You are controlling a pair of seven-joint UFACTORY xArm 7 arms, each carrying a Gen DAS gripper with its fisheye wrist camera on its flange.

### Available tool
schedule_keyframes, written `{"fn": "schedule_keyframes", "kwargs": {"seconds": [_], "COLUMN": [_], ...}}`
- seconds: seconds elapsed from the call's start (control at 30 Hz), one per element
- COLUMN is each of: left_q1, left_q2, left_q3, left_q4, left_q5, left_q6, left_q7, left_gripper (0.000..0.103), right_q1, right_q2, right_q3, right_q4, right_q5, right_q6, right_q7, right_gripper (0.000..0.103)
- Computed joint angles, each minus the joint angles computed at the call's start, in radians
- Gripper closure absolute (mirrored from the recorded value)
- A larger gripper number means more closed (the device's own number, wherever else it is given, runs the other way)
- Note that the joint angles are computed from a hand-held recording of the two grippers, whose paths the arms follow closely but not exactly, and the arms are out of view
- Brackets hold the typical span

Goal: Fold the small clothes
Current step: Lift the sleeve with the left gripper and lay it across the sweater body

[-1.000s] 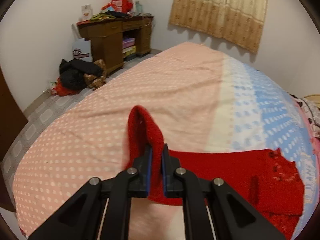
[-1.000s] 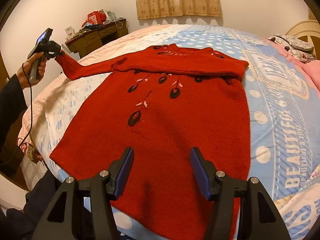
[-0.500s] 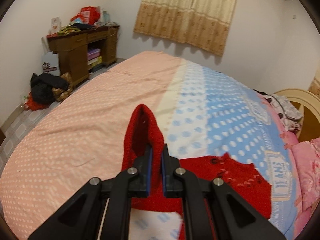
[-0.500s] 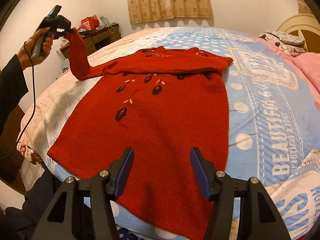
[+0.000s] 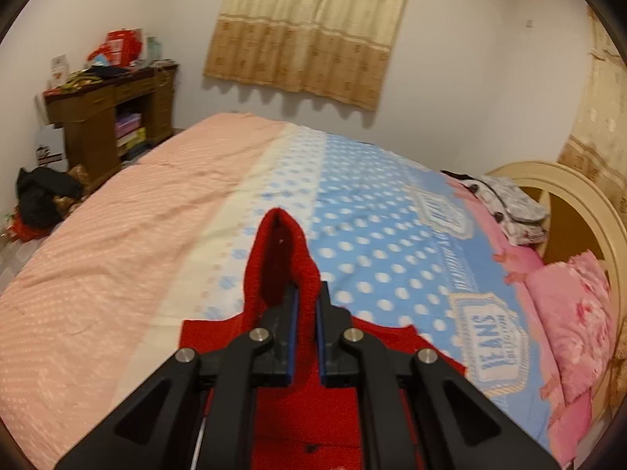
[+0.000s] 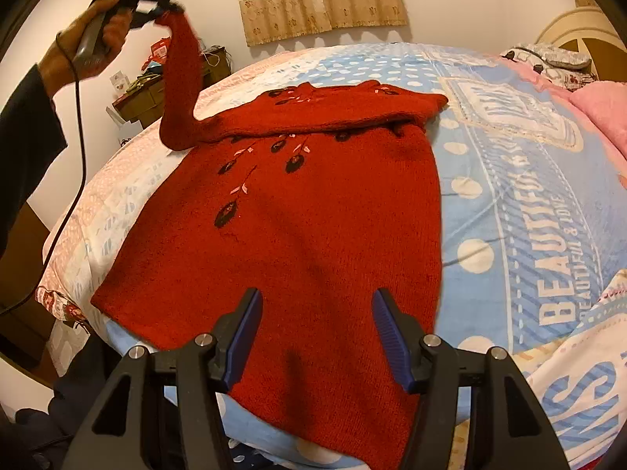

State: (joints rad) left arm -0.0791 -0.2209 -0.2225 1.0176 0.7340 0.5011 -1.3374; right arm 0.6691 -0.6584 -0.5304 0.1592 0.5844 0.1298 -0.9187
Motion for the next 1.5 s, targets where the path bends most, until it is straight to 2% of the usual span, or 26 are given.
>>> {"fn": "schedule_keyframes", "kwargs": {"seconds": [0.13, 0.4, 0.5, 0.63, 0.77, 1.03, 1.23, 1.3, 1.4, 1.47, 1.5], "left_q1": [-0.031, -0.158, -0.216, -0.303, -0.366, -0.464, -0.501, -0.498, -0.522, -0.528, -0.528], "left_q2": [0.078, 0.276, 0.375, 0.494, 0.595, 0.695, 0.771, 0.784, 0.771, 0.739, 0.709], "left_q3": [-0.017, 0.026, 0.041, 0.071, 0.094, 0.168, 0.179, 0.166, 0.184, 0.188, 0.190], "left_q4": [0.076, 0.207, 0.274, 0.379, 0.465, 0.559, 0.625, 0.633, 0.616, 0.581, 0.546], "left_q5": [0.019, 0.040, 0.029, 0.036, -0.008, -0.090, -0.200, -0.254, -0.279, -0.285, -0.280], "left_q6": [-0.004, -0.077, -0.082, -0.045, -0.015, 0.023, 0.046, 0.051, 0.058, 0.056, 0.045], "left_q7": [-0.017, -0.081, -0.076, -0.068, -0.013, 0.065, 0.213, 0.285, 0.333, 0.356, 0.368], "left_gripper": [0.095, 0.095, 0.095, 0.095, 0.095, 0.095, 0.094, 0.093, 0.087, 0.070, 0.066], "right_q1": [0.016, 0.064, 0.078, 0.087, 0.078, 0.041, 0.037, 0.079, 0.080, 0.074, 0.067], "right_q2": [0.009, 0.050, 0.064, 0.078, 0.082, 0.090, 0.089, 0.108, 0.111, 0.113, 0.113], "right_q3": [-0.023, -0.093, -0.102, -0.106, -0.100, -0.075, -0.031, -0.043, -0.019, -0.004, 0.004], "right_q4": [0.005, 0.026, 0.033, 0.039, 0.046, 0.054, 0.043, 0.056, 0.054, 0.054, 0.053], "right_q5": [0.007, 0.057, 0.089, 0.137, 0.186, 0.293, 0.400, 0.465, 0.526, 0.562, 0.577], "right_q6": [-0.002, 0.013, 0.020, 0.029, 0.047, 0.086, 0.063, 0.035, 0.021, 0.017, 0.018], "right_q7": [-0.007, -0.045, -0.070, -0.110, -0.149, -0.238, -0.314, -0.368, -0.410, -0.441, -0.456], "right_gripper": [0.044, 0.044, 0.044, 0.044, 0.044, 0.043, 0.038, 0.037, 0.036, 0.036, 0.036]}}
